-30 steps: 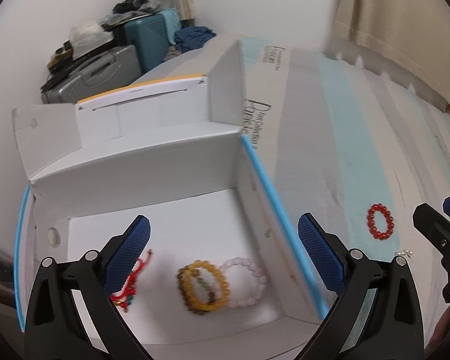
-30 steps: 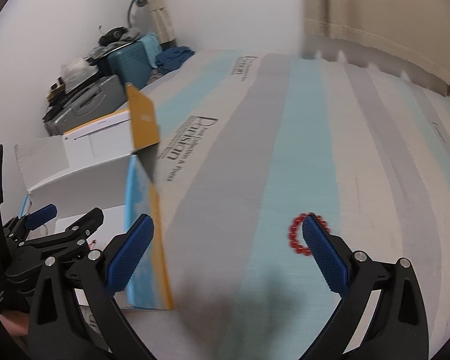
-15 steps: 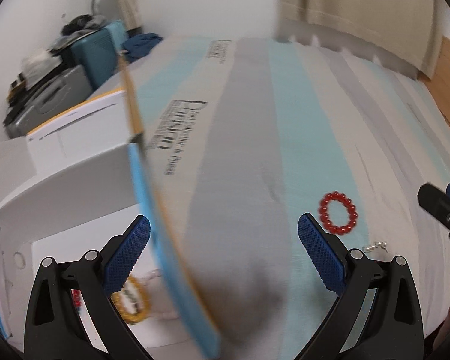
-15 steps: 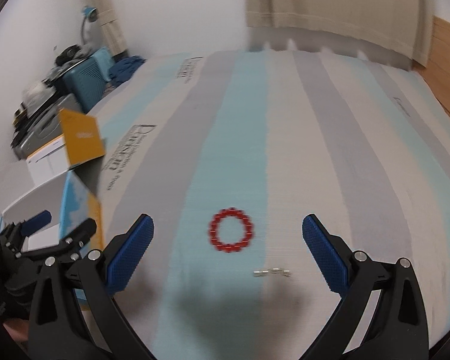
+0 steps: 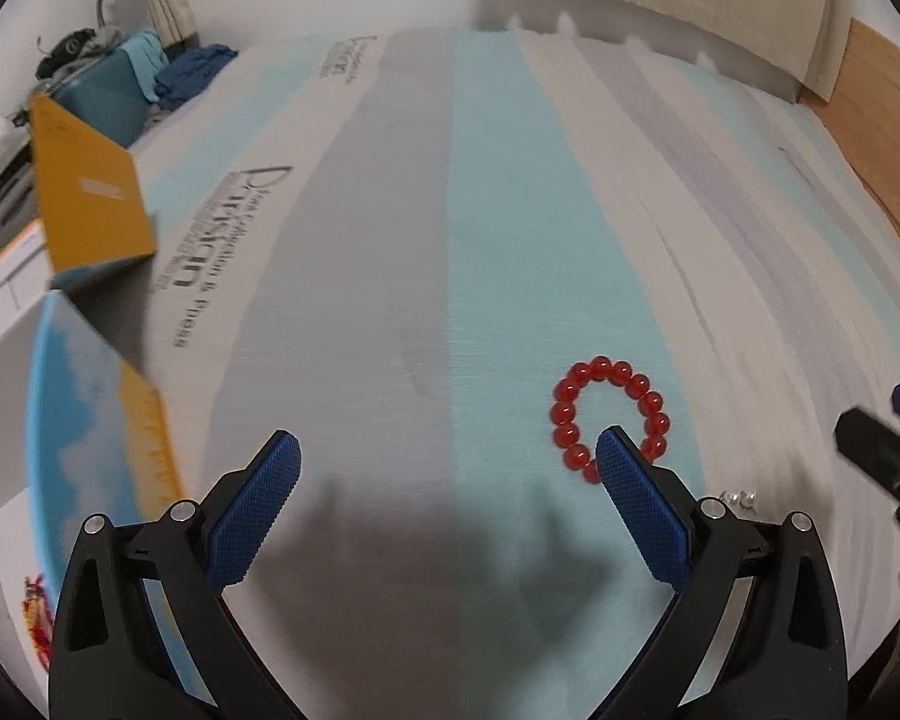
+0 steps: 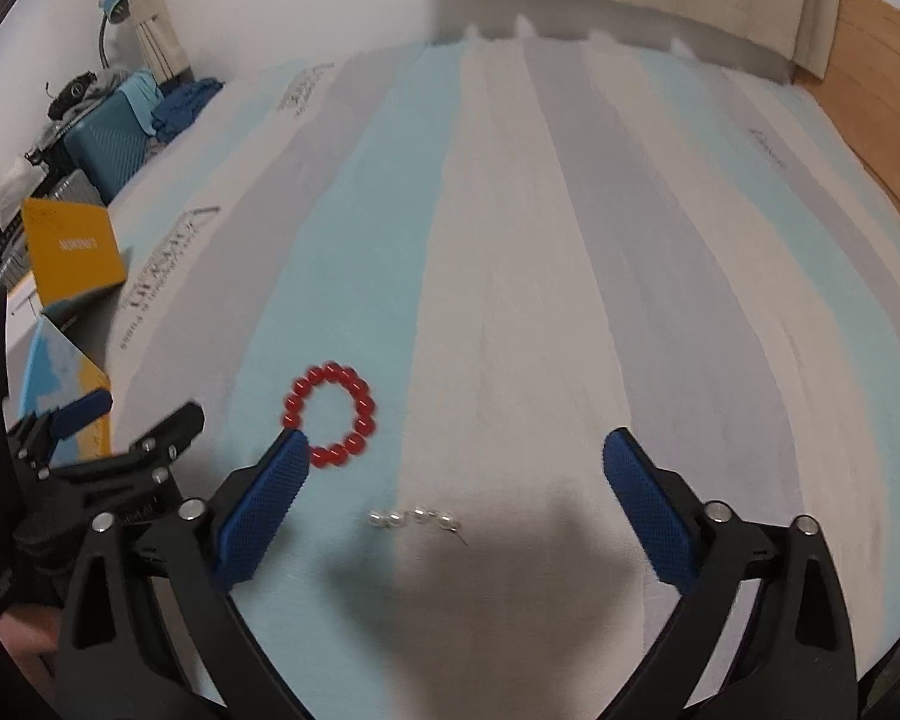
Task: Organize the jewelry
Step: 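Move both open tools back over the red bead bracelet and pearl earring, then grasp the red bead bracelet with left tool while right tool grasps pearl earring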
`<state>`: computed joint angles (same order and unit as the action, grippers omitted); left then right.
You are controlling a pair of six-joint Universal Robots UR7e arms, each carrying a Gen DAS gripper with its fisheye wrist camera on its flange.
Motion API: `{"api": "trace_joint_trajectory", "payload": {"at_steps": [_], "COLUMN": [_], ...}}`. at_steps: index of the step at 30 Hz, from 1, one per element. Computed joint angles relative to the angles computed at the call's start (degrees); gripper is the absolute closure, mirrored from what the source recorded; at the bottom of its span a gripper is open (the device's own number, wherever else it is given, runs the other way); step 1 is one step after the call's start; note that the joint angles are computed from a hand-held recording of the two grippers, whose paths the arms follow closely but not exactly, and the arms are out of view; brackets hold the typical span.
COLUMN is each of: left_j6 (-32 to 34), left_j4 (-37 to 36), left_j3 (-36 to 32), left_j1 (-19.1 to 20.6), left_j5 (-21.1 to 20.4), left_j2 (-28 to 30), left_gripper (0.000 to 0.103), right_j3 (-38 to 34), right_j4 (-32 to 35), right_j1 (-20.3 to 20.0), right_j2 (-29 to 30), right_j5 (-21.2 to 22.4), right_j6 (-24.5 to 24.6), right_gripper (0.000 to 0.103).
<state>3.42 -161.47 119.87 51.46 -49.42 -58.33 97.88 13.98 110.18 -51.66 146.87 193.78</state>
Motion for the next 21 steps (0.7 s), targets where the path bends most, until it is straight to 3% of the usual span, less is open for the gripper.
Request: {"api": "trace_joint_trajectory", "payload": {"at_steps": [4, 10, 21], "left_j6": [0.6, 1.0, 2.4], "left_j4": [-0.3, 0.1, 0.7], "left_j3": [-1.1, -3.1, -5.8], "left_j1": [0.3, 1.0, 3.0], "left_j5": [-0.8, -0.9, -1.9], "left_j2": [2.5, 6.0, 10.3], "left_gripper": [0.006, 0.006, 0.008], "right_j3": [1.3, 1.4, -0.9], "right_j4": [-1.0, -1.2, 3.3], "right_j1": [-2.4, -3.6, -6.5], "right_j2": [-0.2, 1.7, 6.2], "right_j5": [-2.6, -2.3, -5.5], "right_j6": [-3.7, -10.5, -14.0], "right_gripper": [0.019, 0.022, 0.036]}}
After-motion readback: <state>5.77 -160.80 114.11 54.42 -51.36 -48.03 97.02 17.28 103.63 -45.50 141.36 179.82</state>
